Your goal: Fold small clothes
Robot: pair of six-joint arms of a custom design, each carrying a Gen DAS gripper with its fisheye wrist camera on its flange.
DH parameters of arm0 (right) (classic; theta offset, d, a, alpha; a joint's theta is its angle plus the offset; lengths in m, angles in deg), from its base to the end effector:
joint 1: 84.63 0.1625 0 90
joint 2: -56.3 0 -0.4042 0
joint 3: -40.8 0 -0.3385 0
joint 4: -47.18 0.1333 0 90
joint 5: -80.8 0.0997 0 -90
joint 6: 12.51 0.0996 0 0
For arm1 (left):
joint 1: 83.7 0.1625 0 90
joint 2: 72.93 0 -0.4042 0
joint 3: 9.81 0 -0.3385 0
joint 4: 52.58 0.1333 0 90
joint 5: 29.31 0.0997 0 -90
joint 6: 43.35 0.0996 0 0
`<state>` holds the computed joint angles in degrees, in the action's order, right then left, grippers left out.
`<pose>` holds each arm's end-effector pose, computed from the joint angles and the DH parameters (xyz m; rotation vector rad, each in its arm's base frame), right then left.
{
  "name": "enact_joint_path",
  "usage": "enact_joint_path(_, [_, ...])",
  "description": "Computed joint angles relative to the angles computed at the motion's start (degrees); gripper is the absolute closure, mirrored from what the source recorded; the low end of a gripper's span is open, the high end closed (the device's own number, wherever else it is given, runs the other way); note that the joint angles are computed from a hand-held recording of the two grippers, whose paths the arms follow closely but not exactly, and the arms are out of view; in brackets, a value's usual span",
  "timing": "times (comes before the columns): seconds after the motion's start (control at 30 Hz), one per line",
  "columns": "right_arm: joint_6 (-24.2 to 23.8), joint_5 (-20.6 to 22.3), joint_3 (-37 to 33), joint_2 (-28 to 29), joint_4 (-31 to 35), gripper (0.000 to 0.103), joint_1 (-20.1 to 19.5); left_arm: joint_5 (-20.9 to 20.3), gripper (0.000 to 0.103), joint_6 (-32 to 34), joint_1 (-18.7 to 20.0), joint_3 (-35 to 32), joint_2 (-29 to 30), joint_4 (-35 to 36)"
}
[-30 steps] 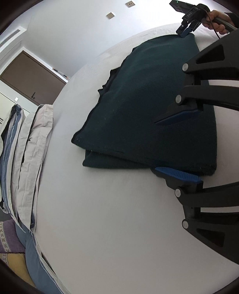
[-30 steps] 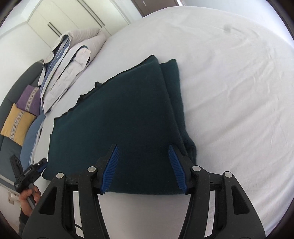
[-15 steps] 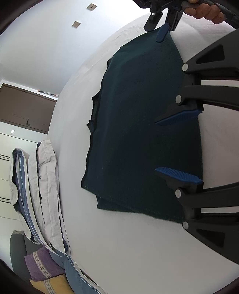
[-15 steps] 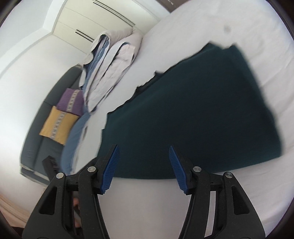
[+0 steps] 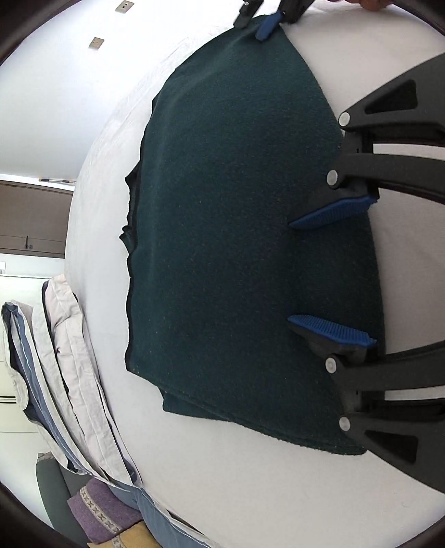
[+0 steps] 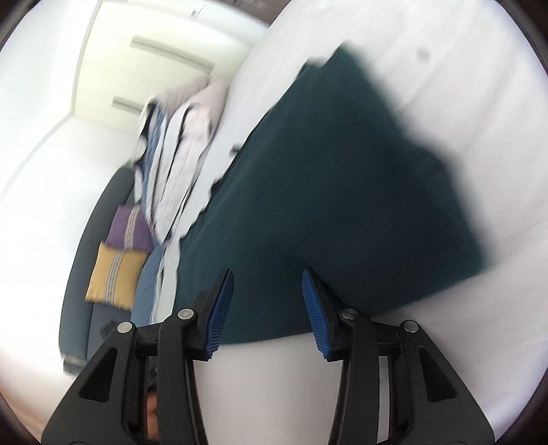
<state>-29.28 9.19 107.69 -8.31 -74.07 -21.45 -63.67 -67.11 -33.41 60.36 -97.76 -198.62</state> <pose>-0.1438 -0.6495 0.4798 0.1335 2.9066 -0.8721 -0.2898 -0.6863 0.0547 0.2047 2.2725 -0.8140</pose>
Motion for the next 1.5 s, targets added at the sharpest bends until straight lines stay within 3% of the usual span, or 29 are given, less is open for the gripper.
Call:
enact_joint_path(0.07, [3.3,0.0,1.2,-2.1,-3.3,0.063,-1.3,0.3,0.047,-2.1,-0.5,0.4,-0.5,1.2])
enact_joint_path(0.13, [3.5,1.6,2.1,-3.5,-3.2,0.061,-1.7,-1.4,0.048,-1.9,-1.2,1.0,-0.8,-1.6])
enact_joint_path(0.2, [1.6,4.6,3.3,-4.4,0.1,0.061,-1.3,-4.2,0.048,1.2,-1.9,-0.1,0.1,-4.7])
enact_joint_path(0.3, [-0.7,6.2,4.4,-4.0,4.0,0.061,0.6,-7.7,0.048,4.4,-2.3,-5.0,3.2,-3.0])
enact_joint_path(0.43, [-0.7,5.8,5.5,-1.8,7.3,0.061,2.4,-7.8,0.048,3.0,-0.9,-10.5,6.6,2.3])
enact_joint_path(0.53, [-0.5,2.5,5.9,-0.8,8.3,0.062,2.5,-9.2,0.049,3.9,-0.2,-6.9,4.6,-1.3])
enact_joint_path(0.67, [0.1,8.1,7.2,-1.5,7.1,0.064,-1.0,-10.9,0.05,4.8,1.0,0.9,-0.6,-6.9])
enact_joint_path(0.77, [1.4,10.8,6.5,-2.5,5.7,0.064,-3.6,-19.2,0.067,3.3,3.8,7.6,-5.7,-14.1])
enact_joint_path(0.9, [2.1,11.2,2.6,-2.8,5.8,0.065,-6.0,-27.1,0.087,-0.6,7.2,13.7,-10.3,-20.7])
enact_joint_path(0.97, [2.6,11.4,1.8,-3.5,5.0,0.065,-7.2,-25.7,0.087,-1.9,7.4,15.9,-11.8,-22.1])
enact_joint_path(1.1, [3.5,11.9,1.3,-4.7,3.9,0.063,-8.6,-27.4,0.086,-4.8,8.4,18.8,-13.8,-25.5])
enact_joint_path(1.23, [2.8,13.1,2.3,-6.8,4.2,0.061,-9.8,-25.9,0.06,-4.8,6.4,19.9,-14.6,-27.7])
enact_joint_path(1.3, [2.8,13.5,3.0,-7.5,4.2,0.059,-10.0,-25.8,0.056,-4.1,5.5,19.1,-14.1,-28.1])
enact_joint_path(1.37, [3.4,12.7,4.5,-8.1,2.7,0.059,-8.9,-19.3,0.054,-3.1,3.1,16.3,-12.7,-23.2])
enact_joint_path(1.43, [3.0,11.0,5.9,-8.9,0.8,0.059,-7.8,-12.5,0.045,-0.7,0.8,11.9,-10.1,-16.7])
enact_joint_path(1.5, [2.0,9.7,6.1,-9.3,0.8,0.059,-7.3,-10.0,0.043,0.9,-0.3,8.1,-7.4,-12.3])
